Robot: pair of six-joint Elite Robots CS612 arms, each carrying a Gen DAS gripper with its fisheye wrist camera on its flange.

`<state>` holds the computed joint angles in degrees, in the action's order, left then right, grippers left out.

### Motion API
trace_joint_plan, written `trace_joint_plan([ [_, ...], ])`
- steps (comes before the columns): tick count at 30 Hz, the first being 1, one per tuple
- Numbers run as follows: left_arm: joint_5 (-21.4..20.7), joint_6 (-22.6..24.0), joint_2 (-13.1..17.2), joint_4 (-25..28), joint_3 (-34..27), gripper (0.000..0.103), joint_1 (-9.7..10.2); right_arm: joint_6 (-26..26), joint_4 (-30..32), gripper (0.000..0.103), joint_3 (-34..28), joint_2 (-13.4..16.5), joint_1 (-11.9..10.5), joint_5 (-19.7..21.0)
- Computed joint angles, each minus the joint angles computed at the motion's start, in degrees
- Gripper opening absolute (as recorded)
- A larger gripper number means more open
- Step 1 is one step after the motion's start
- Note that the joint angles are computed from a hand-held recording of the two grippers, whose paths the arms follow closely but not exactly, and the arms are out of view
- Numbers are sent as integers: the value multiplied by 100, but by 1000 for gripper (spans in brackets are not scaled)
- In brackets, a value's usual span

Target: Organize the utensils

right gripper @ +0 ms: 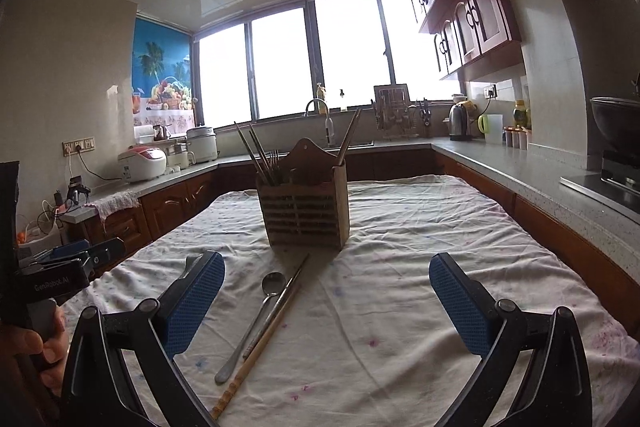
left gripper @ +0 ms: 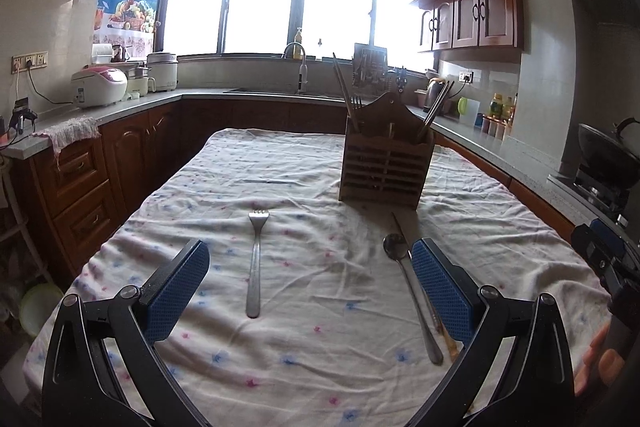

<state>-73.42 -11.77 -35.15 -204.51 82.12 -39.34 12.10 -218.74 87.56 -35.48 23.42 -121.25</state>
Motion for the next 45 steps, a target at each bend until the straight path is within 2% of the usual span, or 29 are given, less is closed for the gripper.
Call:
trace_joint_plan([
  [13, 202, 202, 9, -100, 66, 103, -88, -133, -353, 103, 78, 78, 79, -306],
  [29, 507, 385, 26, -125, 57, 103, -160, -4, -301, 103, 118, 105, 61, -222],
  [45, 527, 411, 26, -63, 48, 103, -160, -47, -271, 103, 97, 125, 55, -143],
])
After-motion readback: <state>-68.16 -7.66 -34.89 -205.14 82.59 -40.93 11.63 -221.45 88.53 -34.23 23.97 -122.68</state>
